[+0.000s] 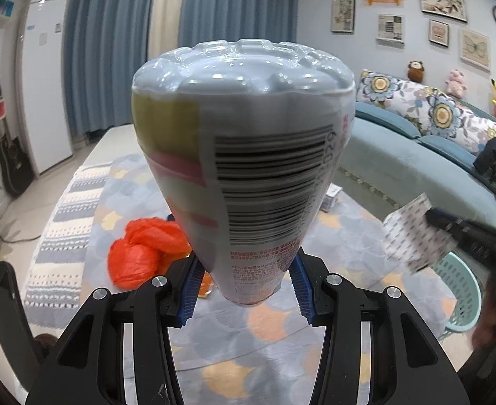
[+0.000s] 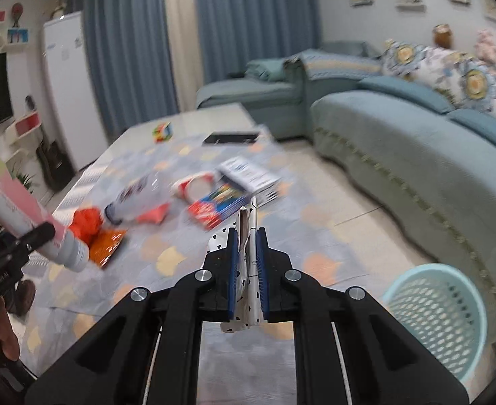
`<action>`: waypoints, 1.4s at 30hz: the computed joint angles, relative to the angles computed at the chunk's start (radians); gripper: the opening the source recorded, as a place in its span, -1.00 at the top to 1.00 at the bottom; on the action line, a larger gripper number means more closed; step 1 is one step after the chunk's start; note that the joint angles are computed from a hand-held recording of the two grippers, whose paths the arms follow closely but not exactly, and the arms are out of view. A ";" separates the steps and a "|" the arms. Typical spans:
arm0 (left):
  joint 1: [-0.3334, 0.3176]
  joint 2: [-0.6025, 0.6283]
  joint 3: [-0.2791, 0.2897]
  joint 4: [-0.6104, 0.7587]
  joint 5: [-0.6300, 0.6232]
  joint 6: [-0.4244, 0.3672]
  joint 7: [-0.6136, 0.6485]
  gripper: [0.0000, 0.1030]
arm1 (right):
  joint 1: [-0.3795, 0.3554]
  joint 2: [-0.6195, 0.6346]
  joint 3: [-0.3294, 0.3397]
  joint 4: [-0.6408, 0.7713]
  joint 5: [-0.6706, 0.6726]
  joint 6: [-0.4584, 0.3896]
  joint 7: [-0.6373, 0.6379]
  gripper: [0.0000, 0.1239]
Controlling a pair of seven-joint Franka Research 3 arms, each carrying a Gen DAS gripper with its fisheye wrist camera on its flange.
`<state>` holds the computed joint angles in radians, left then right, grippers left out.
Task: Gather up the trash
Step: 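Grasp the white dotted paper with the right gripper while the left holds the can, then drop the spray can and dotted paper into the blue basket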
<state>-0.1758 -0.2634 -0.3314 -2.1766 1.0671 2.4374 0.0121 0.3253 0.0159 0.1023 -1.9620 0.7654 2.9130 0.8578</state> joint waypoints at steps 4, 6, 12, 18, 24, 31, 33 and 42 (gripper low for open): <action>-0.013 0.035 -0.012 0.036 0.025 0.005 0.014 0.12 | -0.012 -0.065 -0.027 -0.047 0.085 0.047 -0.074 0.86; -0.025 0.053 -0.015 0.055 0.038 0.014 0.024 0.12 | -0.014 -0.095 -0.049 -0.064 0.129 0.052 -0.112 0.86; -0.061 0.101 -0.005 0.092 0.059 0.090 0.052 0.12 | -0.029 -0.141 -0.116 -0.089 0.227 0.056 -0.202 0.86; -0.099 0.231 0.009 0.207 0.045 0.199 0.101 0.12 | -0.117 -0.115 -0.180 -0.037 0.291 -0.031 -0.150 0.86; -0.175 0.481 0.040 0.453 -0.048 0.298 0.251 0.12 | -0.221 -0.060 -0.190 0.006 0.242 -0.112 -0.015 0.86; -0.169 0.814 -0.065 0.824 -0.399 0.353 0.676 0.12 | -0.290 0.009 -0.172 0.040 0.122 -0.140 0.127 0.86; -0.165 0.904 -0.109 0.934 -0.490 0.328 0.787 0.12 | -0.306 0.030 -0.171 0.058 0.090 -0.176 0.163 0.85; -0.216 0.991 -0.069 1.082 -0.645 0.227 0.903 -0.21 | -0.354 0.064 -0.155 0.086 0.075 -0.232 0.245 0.28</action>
